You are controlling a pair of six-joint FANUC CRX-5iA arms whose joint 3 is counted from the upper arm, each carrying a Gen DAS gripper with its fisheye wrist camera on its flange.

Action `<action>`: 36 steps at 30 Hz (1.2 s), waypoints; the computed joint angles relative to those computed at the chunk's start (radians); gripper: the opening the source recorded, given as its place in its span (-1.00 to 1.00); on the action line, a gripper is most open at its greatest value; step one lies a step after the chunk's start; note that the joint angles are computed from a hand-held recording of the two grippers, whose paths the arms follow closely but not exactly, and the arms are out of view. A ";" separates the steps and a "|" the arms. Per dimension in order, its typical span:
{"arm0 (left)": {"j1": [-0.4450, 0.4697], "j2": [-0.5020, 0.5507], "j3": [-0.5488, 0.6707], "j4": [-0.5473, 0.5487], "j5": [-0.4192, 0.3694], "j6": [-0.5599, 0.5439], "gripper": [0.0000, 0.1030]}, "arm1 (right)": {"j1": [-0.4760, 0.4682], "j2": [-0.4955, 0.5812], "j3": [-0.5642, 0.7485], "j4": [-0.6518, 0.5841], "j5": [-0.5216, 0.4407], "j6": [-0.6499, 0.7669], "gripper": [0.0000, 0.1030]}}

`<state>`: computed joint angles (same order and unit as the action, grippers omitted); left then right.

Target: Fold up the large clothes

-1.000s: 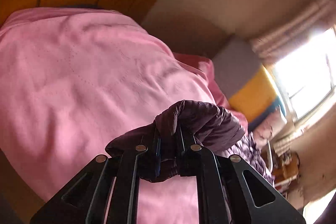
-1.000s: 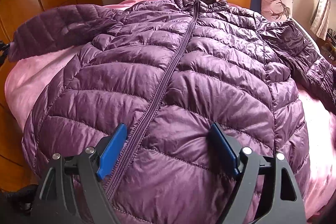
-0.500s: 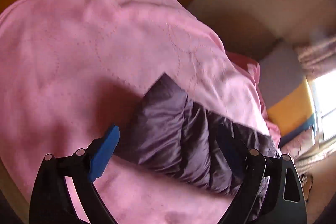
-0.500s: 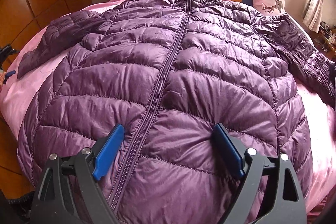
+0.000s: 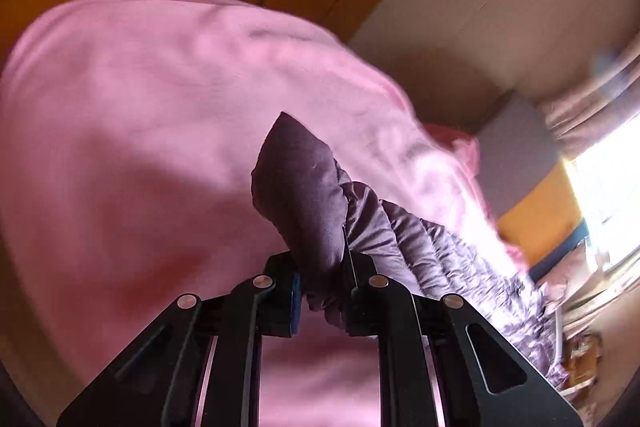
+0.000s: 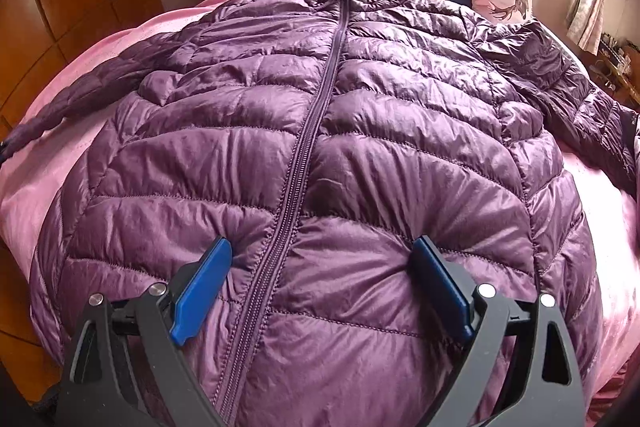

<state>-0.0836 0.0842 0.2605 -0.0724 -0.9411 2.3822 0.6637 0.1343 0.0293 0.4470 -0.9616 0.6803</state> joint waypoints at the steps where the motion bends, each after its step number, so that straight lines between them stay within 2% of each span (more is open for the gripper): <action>1: -0.015 0.016 0.030 -0.048 -0.083 0.011 -0.74 | 0.001 0.001 -0.008 0.008 0.012 -0.004 0.84; 2: -0.020 0.032 0.045 -0.063 -0.133 0.014 -0.74 | 0.003 0.004 -0.016 0.020 0.021 -0.013 0.84; 3: -0.007 0.044 0.027 -0.030 -0.146 -0.001 -0.72 | 0.003 0.007 -0.020 0.029 0.024 -0.018 0.86; 4: -0.010 0.040 0.015 -0.036 -0.133 0.016 -0.68 | 0.001 0.008 -0.021 0.028 0.027 -0.023 0.86; 5: -0.031 0.047 0.044 -0.079 -0.159 0.044 -0.63 | -0.001 0.007 -0.021 0.022 0.029 -0.028 0.86; 7: -0.073 0.079 0.139 -0.163 -0.267 0.088 -0.20 | -0.004 -0.003 -0.032 0.016 0.044 -0.032 0.86; 8: -0.096 0.094 0.185 -0.208 -0.316 0.117 0.26 | -0.004 -0.009 -0.041 0.019 0.051 -0.035 0.86; 9: -0.129 0.094 0.220 -0.275 -0.344 0.177 0.40 | -0.005 -0.011 -0.041 0.019 0.052 -0.033 0.86; 11: -0.181 0.079 0.255 -0.367 -0.354 0.230 0.45 | -0.009 -0.025 -0.040 -0.004 0.053 -0.008 0.85; 12: -0.224 0.081 0.290 -0.424 -0.361 0.242 0.48 | -0.015 -0.043 -0.052 -0.011 0.059 0.000 0.77; 14: -0.283 0.091 0.332 -0.476 -0.333 0.249 0.58 | -0.017 -0.082 -0.097 0.051 0.064 -0.062 0.71; 17: -0.333 0.122 0.365 -0.420 -0.236 0.172 0.58 | -0.038 -0.177 -0.224 0.239 0.054 -0.259 0.69; 20: -0.382 0.192 0.407 -0.288 -0.155 0.025 0.58 | -0.089 -0.263 -0.327 0.384 -0.029 -0.446 0.69; 22: -0.416 0.264 0.441 -0.153 -0.099 -0.115 0.58 | -0.144 -0.289 -0.362 0.428 -0.113 -0.510 0.69; 23: -0.439 0.306 0.477 -0.115 -0.100 -0.170 0.58 | -0.170 -0.291 -0.370 0.445 -0.149 -0.529 0.69; 27: -0.516 0.436 0.599 -0.026 -0.132 -0.294 0.58 | -0.283 -0.248 -0.397 0.512 -0.200 -0.476 0.70; 31: -0.575 0.555 0.756 -0.015 -0.190 -0.370 0.58 | -0.373 -0.178 -0.365 0.485 -0.129 -0.368 0.65; 32: -0.598 0.580 0.802 -0.054 -0.208 -0.392 0.58 | -0.399 -0.161 -0.355 0.488 -0.111 -0.354 0.59; 33: -0.612 0.594 0.829 -0.077 -0.228 -0.405 0.58 | -0.421 -0.148 -0.339 0.469 -0.097 -0.336 0.23; 34: -0.623 0.612 0.864 -0.089 -0.254 -0.423 0.58 | -0.444 -0.137 -0.314 0.427 -0.086 -0.306 -0.30; 36: -0.630 0.642 0.909 -0.094 -0.282 -0.455 0.58 | -0.475 -0.155 -0.317 0.411 -0.061 -0.299 -0.73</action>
